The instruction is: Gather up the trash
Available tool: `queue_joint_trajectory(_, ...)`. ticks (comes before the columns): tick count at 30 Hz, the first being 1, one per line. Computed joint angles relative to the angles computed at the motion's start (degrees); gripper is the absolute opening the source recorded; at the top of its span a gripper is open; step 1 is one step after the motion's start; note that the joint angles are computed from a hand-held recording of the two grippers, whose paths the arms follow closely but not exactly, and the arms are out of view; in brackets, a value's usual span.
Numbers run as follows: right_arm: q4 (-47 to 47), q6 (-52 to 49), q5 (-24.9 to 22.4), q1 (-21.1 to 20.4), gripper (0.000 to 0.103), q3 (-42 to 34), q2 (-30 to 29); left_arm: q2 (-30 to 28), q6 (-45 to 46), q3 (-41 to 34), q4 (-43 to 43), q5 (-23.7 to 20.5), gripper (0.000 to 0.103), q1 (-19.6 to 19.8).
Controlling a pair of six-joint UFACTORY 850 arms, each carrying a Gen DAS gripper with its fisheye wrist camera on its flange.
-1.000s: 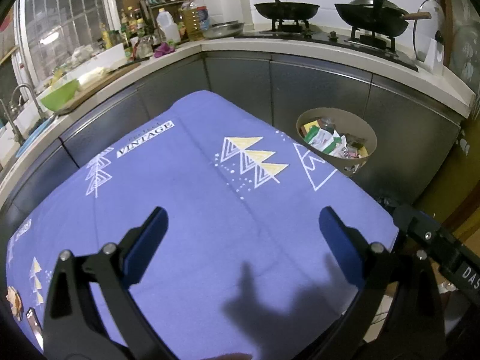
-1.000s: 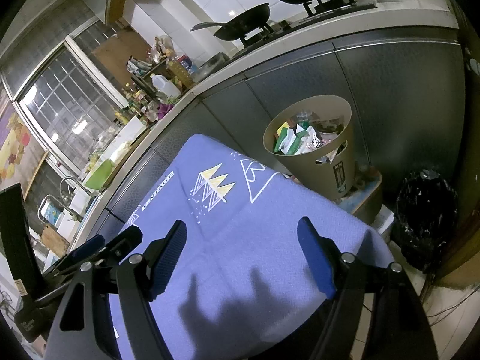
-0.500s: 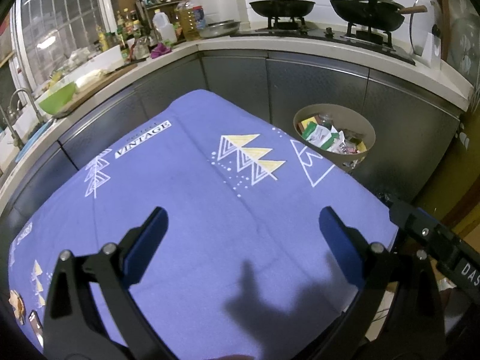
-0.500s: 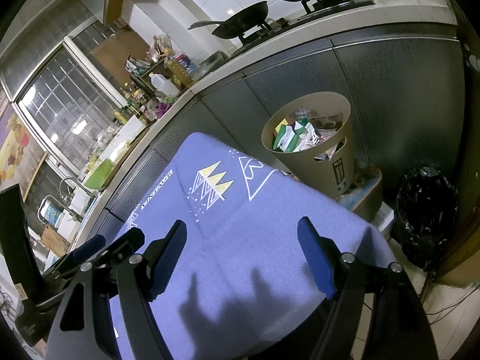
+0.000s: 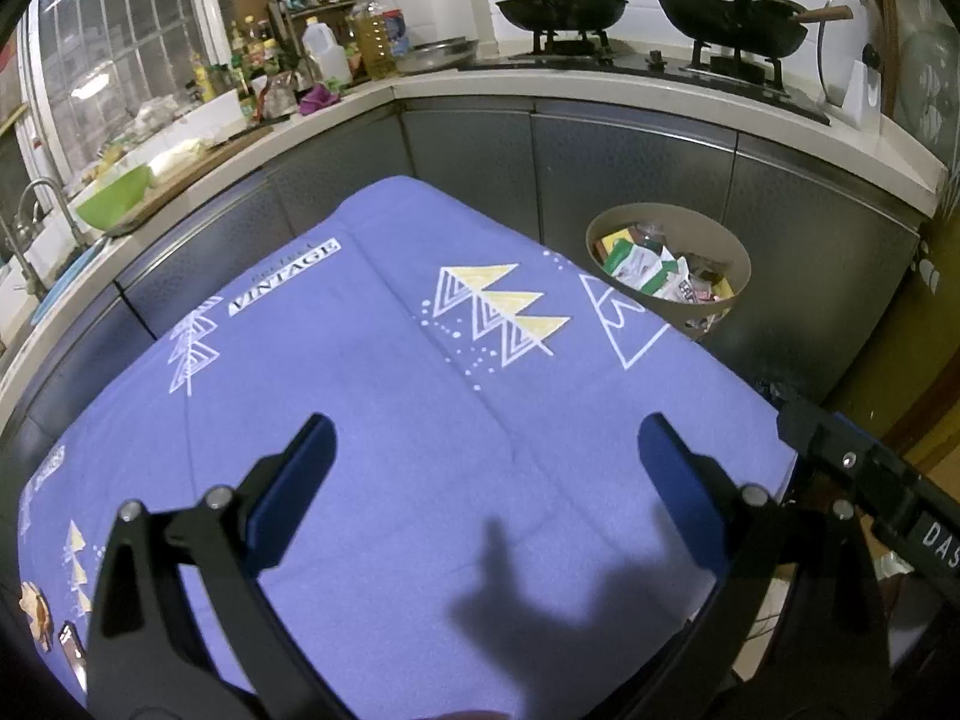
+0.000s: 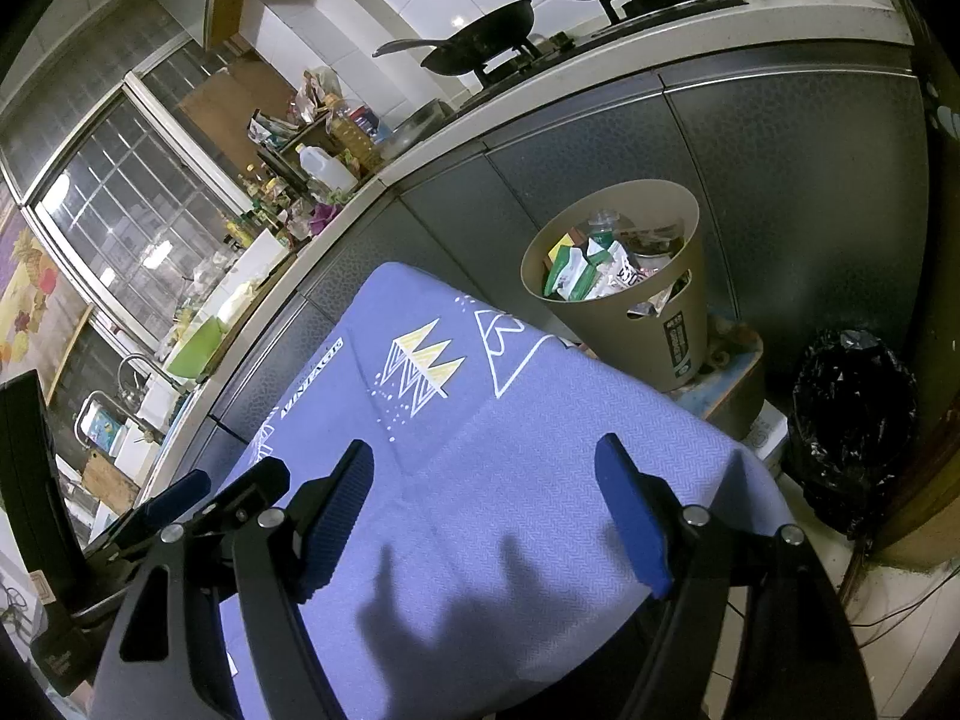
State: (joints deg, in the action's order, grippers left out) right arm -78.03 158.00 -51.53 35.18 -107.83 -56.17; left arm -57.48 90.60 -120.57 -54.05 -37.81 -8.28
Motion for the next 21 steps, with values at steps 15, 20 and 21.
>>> queue_joint_trajectory(15,0.0,0.0,0.2,-0.1,0.072,0.1,0.1,-0.5,0.2,-0.4,0.4,-0.4,0.097,0.1)
queue_joint_trajectory(20,0.1,-0.1,0.1,-0.1,0.072,0.1,0.1,-0.5,0.2,-0.4,0.5,-0.4,0.097,0.1)
queue_joint_trajectory(21,0.1,-0.1,0.1,-0.1,0.072,0.1,0.1,-0.5,0.0,-0.5,0.6,-0.4,0.097,0.1)
